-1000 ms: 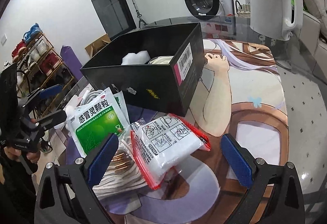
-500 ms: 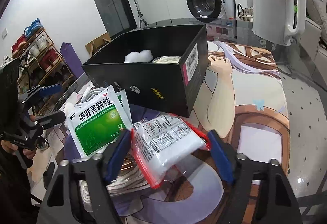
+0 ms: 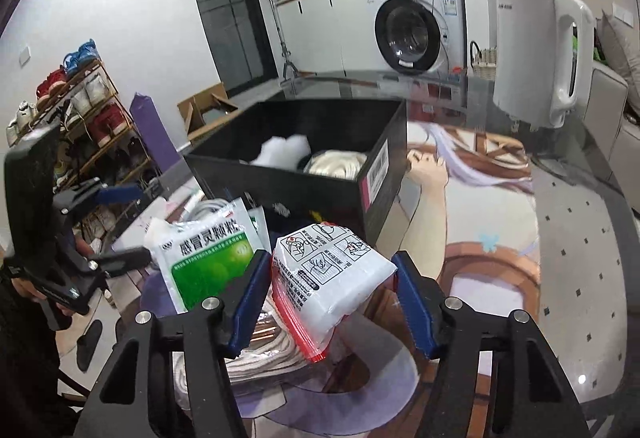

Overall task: Organize soft objects
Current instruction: 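Grasp the bagged white cable bundle with the left gripper while the right holds the packet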

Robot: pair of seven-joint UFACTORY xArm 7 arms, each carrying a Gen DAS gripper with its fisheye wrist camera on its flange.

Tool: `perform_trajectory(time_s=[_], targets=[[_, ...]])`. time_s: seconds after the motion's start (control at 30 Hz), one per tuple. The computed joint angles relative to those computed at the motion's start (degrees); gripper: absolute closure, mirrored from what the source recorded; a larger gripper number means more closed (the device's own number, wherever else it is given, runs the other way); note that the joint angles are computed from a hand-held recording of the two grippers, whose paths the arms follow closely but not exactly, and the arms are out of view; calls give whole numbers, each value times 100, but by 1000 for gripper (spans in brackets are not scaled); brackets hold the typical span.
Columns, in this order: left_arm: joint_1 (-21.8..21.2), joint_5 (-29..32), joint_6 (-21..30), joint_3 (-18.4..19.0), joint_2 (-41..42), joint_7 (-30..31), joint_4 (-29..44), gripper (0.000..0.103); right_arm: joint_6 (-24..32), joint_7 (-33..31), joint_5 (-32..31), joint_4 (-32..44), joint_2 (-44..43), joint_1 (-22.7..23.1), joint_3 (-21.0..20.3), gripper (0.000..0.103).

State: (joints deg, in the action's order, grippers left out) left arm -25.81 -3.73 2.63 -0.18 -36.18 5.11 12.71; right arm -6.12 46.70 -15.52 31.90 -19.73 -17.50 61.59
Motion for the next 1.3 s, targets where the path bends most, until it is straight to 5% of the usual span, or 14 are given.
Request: perform_trajectory(time_s=[0.2, 0.27, 0.37, 0.63, 0.73, 0.97, 1.2, 1.3], targets=[[-45, 80, 89, -123, -98, 32, -18, 0, -71, -14, 67, -79, -174, 193, -225, 40], [182, 113, 272, -419, -134, -187, 50, 0, -69, -33, 96, -90, -223, 256, -283, 40], [-228, 71, 139, -246, -281, -108, -14, 0, -120, -25, 150, -137, -309, 326, -344, 40], [-623, 202, -66, -708, 192, -405, 178, 0, -75, -86, 279, -311, -677, 869, -852, 40], [-962, 148, -137, -476, 425, -385, 250, 1, -34, -83, 292, -359, -805, 1021, -1004, 40], [-1764, -189, -206, 139, 768, -77, 324, 23, 58, -75, 242, -417, -930, 1288, -1219, 40], [-1457, -128, -245, -333, 952, -174, 340, 48, 79, -39, 186, -376, -892, 1297, -1203, 40], [-1583, -150, -287, -188, 915, -154, 308, 52, 68, -35, 159, -366, -867, 1284, -1202, 40]])
